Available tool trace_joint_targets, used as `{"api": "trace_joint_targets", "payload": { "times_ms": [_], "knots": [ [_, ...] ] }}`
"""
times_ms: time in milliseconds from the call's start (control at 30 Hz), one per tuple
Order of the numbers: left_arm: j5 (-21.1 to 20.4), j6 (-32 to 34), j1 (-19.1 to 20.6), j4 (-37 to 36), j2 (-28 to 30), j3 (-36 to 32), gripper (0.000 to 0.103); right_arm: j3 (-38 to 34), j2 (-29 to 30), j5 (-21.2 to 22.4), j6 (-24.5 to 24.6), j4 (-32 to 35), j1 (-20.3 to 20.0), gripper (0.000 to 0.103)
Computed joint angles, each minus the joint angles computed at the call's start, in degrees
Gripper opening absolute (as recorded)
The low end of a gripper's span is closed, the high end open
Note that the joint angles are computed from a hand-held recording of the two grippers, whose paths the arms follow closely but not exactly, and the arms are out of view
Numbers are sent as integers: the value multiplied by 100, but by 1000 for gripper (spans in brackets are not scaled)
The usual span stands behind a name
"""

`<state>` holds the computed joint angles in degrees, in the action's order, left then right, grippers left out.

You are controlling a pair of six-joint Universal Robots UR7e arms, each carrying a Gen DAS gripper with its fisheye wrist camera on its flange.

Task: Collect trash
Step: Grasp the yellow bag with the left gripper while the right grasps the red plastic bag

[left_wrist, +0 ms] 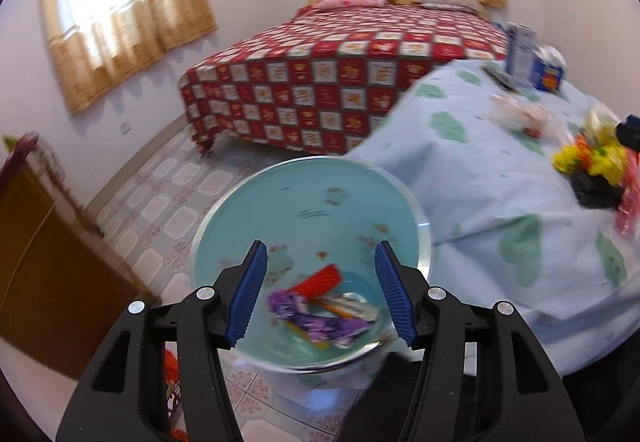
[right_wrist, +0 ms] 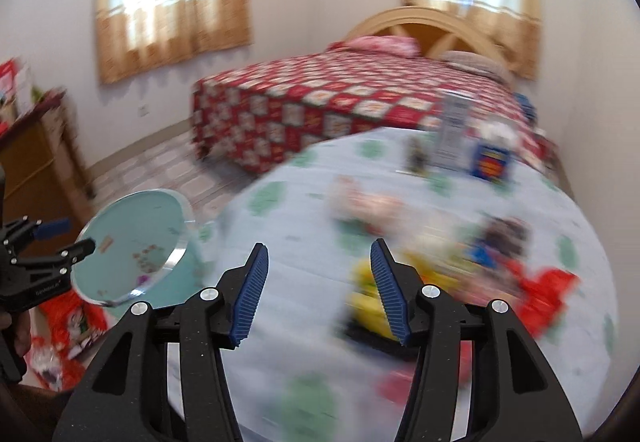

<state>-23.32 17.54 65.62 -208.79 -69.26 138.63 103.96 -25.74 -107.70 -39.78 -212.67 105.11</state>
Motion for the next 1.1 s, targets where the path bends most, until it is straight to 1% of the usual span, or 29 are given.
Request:
{"api": "trace_joint_targets", "payload": {
  "times_ms": [67, 200, 367, 433, 600, 667, 733, 767, 800, 833, 867, 900, 1000, 1100],
  "knots": [
    [-80, 2, -125, 7, 225, -88, 56, 206, -185, -40, 70, -246, -178, 58],
    [-289, -53, -370, 9, 636, -281, 56, 584, -563, -163, 260, -717, -646, 58],
    [-633, -115, -668, 21, 1252, -672, 56, 799, -806, -226, 380, -965, -1039, 60],
    [-844, -271, -778, 159, 1460, -866, 57, 876, -872, -193, 352, -1105, -1179, 63],
    [-1133, -309, -1014, 304, 1971, -1297, 69, 987, -996, -62, 434, -1234, -1437, 64],
    [-1260, -345, -1033, 479, 2121, -1455, 69, 1023, -1029, -7, 480, -1201, -1488, 65],
    [-1225, -391, -993, 748, 2327, -1682, 69, 1053, -1049, 79, 518, -1141, -1550, 65],
    [-1193, -490, -987, 875, 2366, -1719, 60, 1044, -1033, 90, 531, -1118, -1548, 65],
    [-1296, -597, -913, 1129, 2333, -1768, 44, 1022, -1019, 104, 544, -1085, -1546, 65],
    [-1389, -685, -848, 1345, 2278, -1788, 38, 1020, -1022, 145, 565, -1051, -1559, 65],
    [-1407, -691, -821, 1386, 2259, -1788, 32, 1017, -1021, 174, 581, -1035, -1566, 65],
    [-1413, -646, -805, 1377, 2223, -1760, 29, 1014, -1023, 191, 589, -1030, -1570, 65],
    [-1448, -537, -797, 1246, 1993, -1586, 24, 980, -996, 227, 618, -1019, -1567, 65],
    [-1445, -399, -840, 1017, 1721, -1391, 24, 904, -956, 180, 650, -960, -1526, 65]
  ]
}}
